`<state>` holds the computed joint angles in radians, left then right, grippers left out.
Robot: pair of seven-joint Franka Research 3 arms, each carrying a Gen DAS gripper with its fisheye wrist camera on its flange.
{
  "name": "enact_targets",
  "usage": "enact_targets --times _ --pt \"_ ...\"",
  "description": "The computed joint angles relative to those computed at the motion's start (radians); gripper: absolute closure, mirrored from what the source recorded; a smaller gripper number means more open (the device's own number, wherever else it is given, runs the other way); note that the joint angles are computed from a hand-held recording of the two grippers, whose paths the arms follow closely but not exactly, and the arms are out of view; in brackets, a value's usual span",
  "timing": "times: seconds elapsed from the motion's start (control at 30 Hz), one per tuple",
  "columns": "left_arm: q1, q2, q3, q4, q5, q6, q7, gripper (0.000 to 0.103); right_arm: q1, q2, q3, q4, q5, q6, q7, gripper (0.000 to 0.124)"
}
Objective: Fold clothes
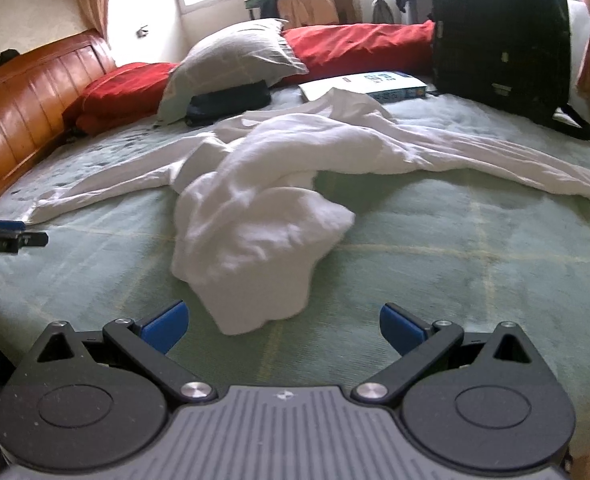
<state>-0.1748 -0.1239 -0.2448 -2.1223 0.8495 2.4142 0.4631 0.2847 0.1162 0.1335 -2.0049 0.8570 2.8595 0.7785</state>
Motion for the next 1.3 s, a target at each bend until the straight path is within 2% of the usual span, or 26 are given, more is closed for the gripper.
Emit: enact_targets --times 0.13,0.23,0.43,0.5,0.57,0.73,0.87,1.13,1.3 --pt "-0.051 0.088 -0.029 0.1 0.001 0.036 0.074 0.024 -0.005 -0.007 -0.009 -0.018 -0.019 0.016 -0.004 0.021" --pt "-0.098 0.156 -0.036 0.18 0.017 0.027 0.085 0.022 -0.009 -0.011 -0.013 -0.029 -0.028 0.032 0.002 0.021" --pt "-0.176 0.261 -0.016 0.289 0.014 0.051 0.079 0.021 -0.016 -0.023 -0.014 -0.047 -0.02 0.061 -0.005 0.021" --pt "-0.193 0.288 -0.005 0.313 -0.007 0.037 0.076 0.021 -0.015 -0.024 -0.013 -0.051 -0.02 0.076 -0.023 0.021" --pt "-0.208 0.307 0.005 0.331 -0.024 0.013 0.066 0.021 -0.01 -0.016 -0.021 -0.042 -0.067 0.062 0.014 0.021" --pt "-0.219 0.319 0.018 0.337 -0.1 -0.018 0.026 0.021 -0.001 0.015 -0.037 0.007 -0.222 -0.013 0.15 0.021" --pt "-0.224 0.312 0.023 0.328 -0.105 -0.048 0.002 0.021 -0.004 0.04 -0.02 0.064 -0.252 -0.069 0.146 0.021" --pt "-0.203 0.28 0.025 0.287 -0.118 -0.059 -0.015 0.021 0.041 0.115 -0.006 0.172 -0.354 -0.062 0.205 0.021" --pt "-0.187 0.269 0.023 0.264 -0.127 -0.025 -0.023 0.02 0.096 0.166 -0.046 0.209 -0.521 -0.053 0.33 0.021"
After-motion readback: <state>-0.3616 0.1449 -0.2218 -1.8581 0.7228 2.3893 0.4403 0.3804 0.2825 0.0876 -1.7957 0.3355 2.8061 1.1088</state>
